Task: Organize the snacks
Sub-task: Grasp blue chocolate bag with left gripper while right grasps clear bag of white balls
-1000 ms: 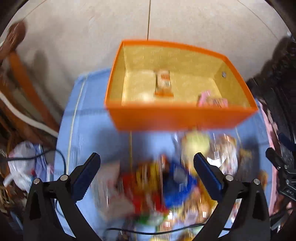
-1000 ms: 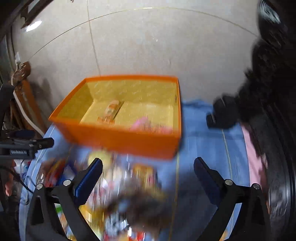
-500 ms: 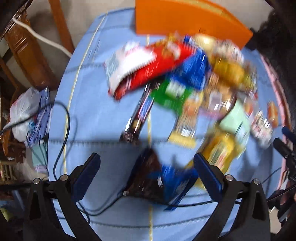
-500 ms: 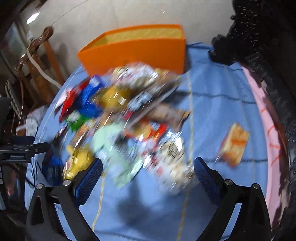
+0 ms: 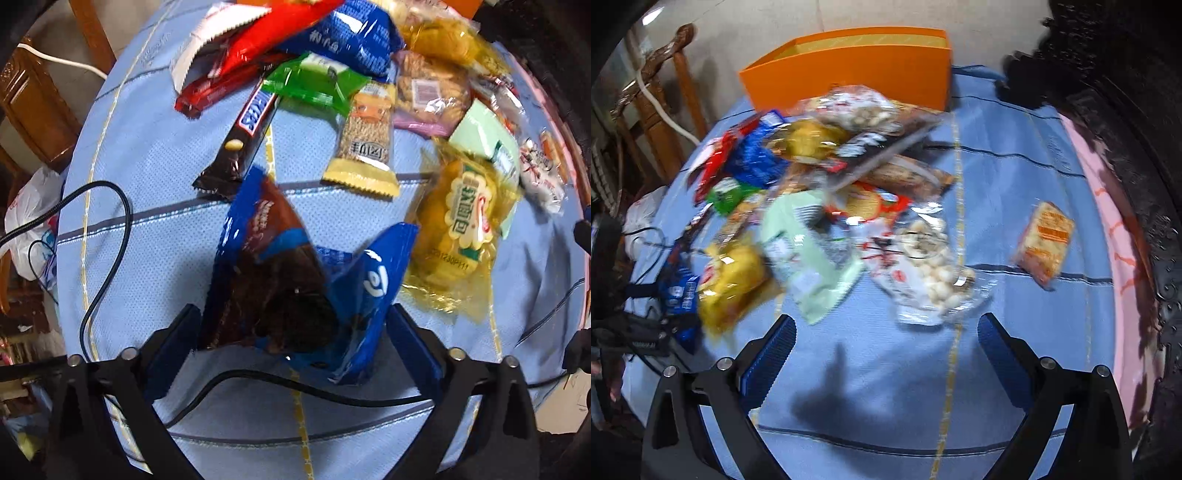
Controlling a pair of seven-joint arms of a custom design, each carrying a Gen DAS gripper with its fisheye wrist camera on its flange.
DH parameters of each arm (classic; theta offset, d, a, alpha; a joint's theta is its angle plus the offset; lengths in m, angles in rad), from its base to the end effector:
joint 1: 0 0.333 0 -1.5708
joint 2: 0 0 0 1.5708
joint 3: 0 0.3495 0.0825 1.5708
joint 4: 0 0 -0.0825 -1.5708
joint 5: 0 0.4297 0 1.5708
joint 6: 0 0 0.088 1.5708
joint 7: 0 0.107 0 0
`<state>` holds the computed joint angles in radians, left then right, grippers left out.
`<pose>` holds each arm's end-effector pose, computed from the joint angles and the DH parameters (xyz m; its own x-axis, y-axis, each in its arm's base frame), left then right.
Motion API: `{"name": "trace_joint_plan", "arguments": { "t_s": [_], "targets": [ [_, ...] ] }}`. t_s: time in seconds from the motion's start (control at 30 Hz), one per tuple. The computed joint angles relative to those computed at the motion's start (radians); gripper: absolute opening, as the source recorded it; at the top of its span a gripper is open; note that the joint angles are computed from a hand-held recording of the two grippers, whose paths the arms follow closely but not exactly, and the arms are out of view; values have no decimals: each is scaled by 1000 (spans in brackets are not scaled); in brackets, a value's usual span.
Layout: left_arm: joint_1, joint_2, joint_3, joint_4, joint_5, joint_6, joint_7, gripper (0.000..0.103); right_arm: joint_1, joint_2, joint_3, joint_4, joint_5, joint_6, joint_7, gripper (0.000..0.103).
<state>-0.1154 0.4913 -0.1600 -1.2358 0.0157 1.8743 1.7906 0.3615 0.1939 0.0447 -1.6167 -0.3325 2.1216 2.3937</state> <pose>0.7552 -0.1819 0.5274 -0.4584 -0.8884 0.0251 -0.8789 0.4490 -0.1612 0.6520 0.2616 0.5656 -0.2854 -0.9584 0.0050 -0.8718 0.2575 -0.4168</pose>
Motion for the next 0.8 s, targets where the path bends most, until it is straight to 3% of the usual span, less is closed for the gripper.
{"name": "trace_joint_plan", "arguments": {
  "t_s": [0.07,0.13,0.23,0.4,0.43,0.5,0.53,0.8],
  "targets": [
    [17,-8,-6,-6,-38,11,-6,72,-4,2,-8,-2,-8,-20,19,99],
    [26,-6,-9,9,-58,4,1,64,-4,15,-13,18,-31,-47,27,99],
    [24,10,-7,45,-53,-19,8,62,1,86,-18,103,-82,-105,-57,99],
    [19,37,-5,86,-51,-39,3,62,1,224,-34,257,-39,-225,-205,97],
    [19,38,-4,89,-50,-41,2,62,-10,228,-32,253,-5,-211,-222,85],
    [16,65,-2,134,-45,-60,0,62,-30,197,-34,204,56,-142,-212,76],
    [14,67,-1,141,-41,-63,-2,61,-43,176,-29,181,95,-107,-217,47],
    [-15,91,-9,243,-31,-57,-25,60,-58,35,-31,73,128,25,-165,44]
  ]
}}
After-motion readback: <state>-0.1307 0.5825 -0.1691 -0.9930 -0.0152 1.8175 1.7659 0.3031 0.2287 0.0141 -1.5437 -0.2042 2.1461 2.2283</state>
